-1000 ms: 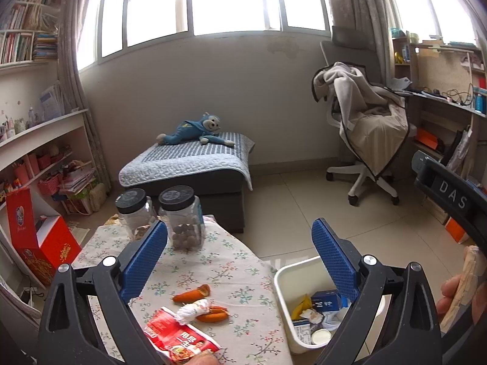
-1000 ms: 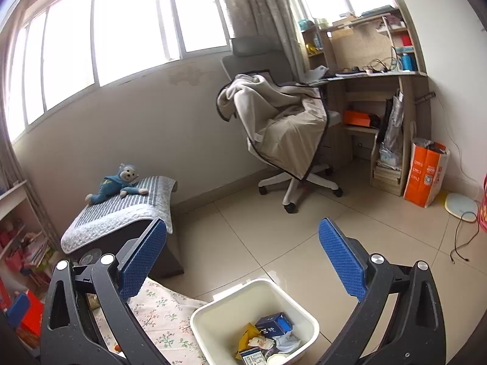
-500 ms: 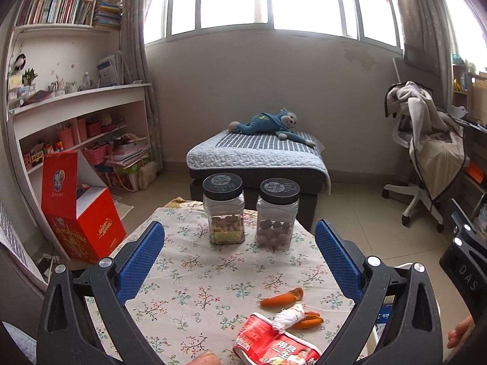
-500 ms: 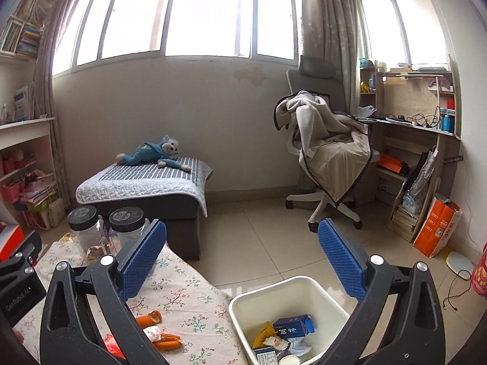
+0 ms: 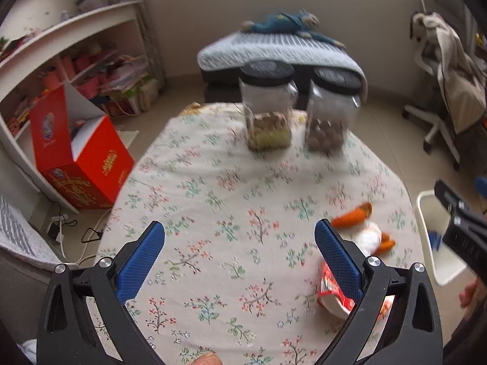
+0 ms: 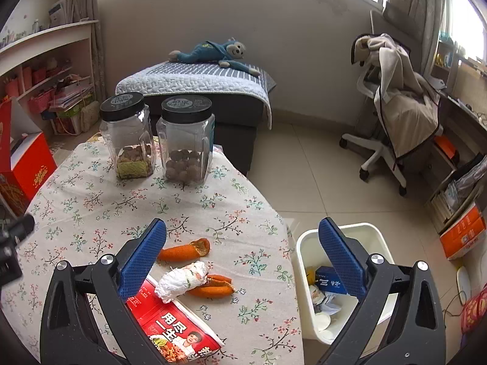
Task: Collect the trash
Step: 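Move both grippers back to the table toward the red package, then grasp the white tissue-wrapped roll with the left gripper and lift it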
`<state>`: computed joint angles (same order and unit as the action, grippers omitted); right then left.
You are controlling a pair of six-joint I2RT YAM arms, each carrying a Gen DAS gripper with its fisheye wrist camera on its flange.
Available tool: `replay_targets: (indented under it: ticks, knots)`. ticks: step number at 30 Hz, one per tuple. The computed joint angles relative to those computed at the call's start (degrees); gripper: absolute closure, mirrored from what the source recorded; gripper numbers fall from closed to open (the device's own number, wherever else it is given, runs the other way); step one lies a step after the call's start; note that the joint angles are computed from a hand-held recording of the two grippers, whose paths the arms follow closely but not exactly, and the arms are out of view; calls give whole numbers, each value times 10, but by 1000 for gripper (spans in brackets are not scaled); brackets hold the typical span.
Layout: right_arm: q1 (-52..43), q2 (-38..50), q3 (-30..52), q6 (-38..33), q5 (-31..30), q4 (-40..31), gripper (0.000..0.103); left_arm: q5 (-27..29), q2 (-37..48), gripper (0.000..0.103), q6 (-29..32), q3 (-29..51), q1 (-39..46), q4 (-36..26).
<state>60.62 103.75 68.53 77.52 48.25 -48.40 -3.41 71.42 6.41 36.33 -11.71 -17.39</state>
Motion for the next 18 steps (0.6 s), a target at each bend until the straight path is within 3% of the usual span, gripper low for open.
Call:
replay_targets:
  ticks: [3,7,12,18]
  knots:
    - [-16,-34,-33,23,-19,15,7,26,71,7,35,0,-28,2]
    - [-27,-90,-76,74,1,-10,7,3,116,7,58,-5,-118,43]
    - [-51,-176,-148,101,-7,-31,7,-31,203,7,51,44,-223,62]
    - [-89,-250,-235,29,-70,34,7,-56,323,8,48,117,-276,62]
